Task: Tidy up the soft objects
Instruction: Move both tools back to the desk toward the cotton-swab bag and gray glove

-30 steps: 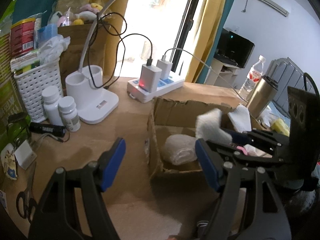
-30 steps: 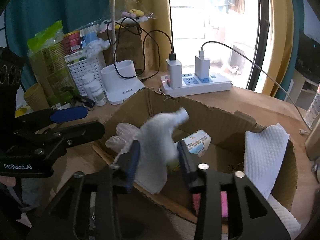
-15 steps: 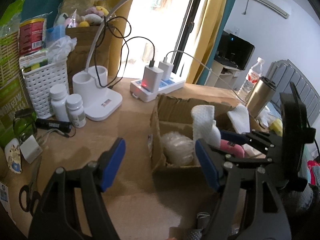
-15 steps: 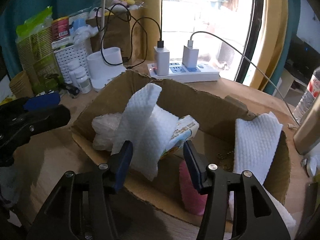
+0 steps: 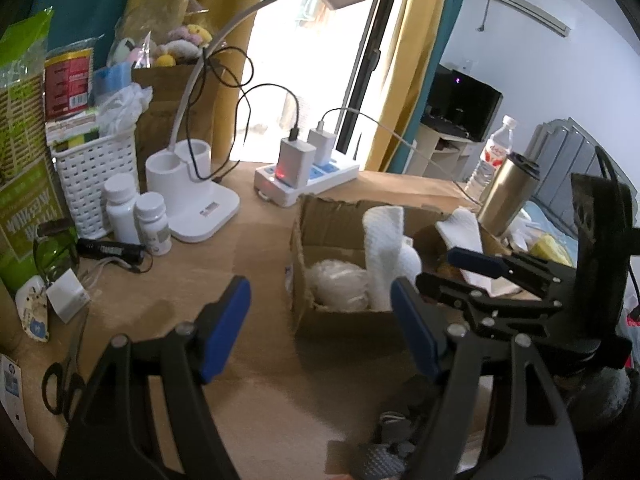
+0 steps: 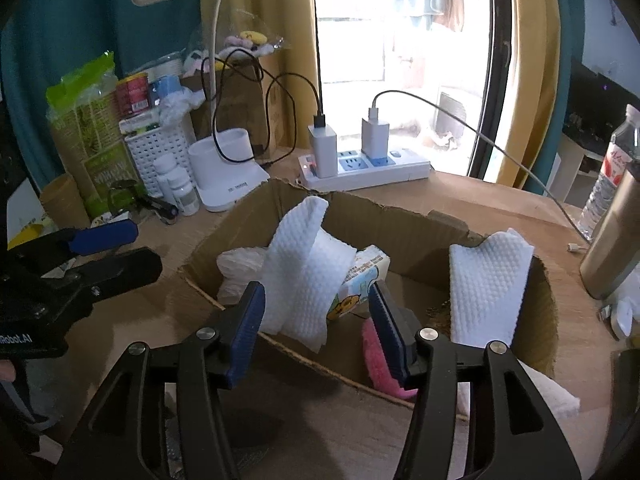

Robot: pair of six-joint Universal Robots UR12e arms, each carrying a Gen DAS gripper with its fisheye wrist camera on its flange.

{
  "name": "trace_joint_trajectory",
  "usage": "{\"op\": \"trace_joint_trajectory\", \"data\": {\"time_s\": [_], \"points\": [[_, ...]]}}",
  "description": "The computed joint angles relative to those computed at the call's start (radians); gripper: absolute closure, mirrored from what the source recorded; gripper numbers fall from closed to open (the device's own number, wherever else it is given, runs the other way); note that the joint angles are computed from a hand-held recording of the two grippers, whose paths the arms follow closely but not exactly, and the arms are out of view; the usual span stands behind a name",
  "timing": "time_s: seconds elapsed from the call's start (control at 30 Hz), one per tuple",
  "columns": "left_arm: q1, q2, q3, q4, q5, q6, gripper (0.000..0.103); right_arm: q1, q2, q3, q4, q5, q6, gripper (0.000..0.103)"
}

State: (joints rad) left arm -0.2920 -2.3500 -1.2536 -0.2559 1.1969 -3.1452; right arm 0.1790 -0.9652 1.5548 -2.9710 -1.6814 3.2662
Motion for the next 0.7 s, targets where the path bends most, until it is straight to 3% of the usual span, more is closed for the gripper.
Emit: {"op": "trace_joint_trajectory", "data": {"time_s": [0.7], "points": [[0.001, 0.057, -0.099, 0.072, -0.017, 0.009, 0.028, 0.03, -0.057, 0.078, -0.069, -0.046, 0.011, 0.043]]}}
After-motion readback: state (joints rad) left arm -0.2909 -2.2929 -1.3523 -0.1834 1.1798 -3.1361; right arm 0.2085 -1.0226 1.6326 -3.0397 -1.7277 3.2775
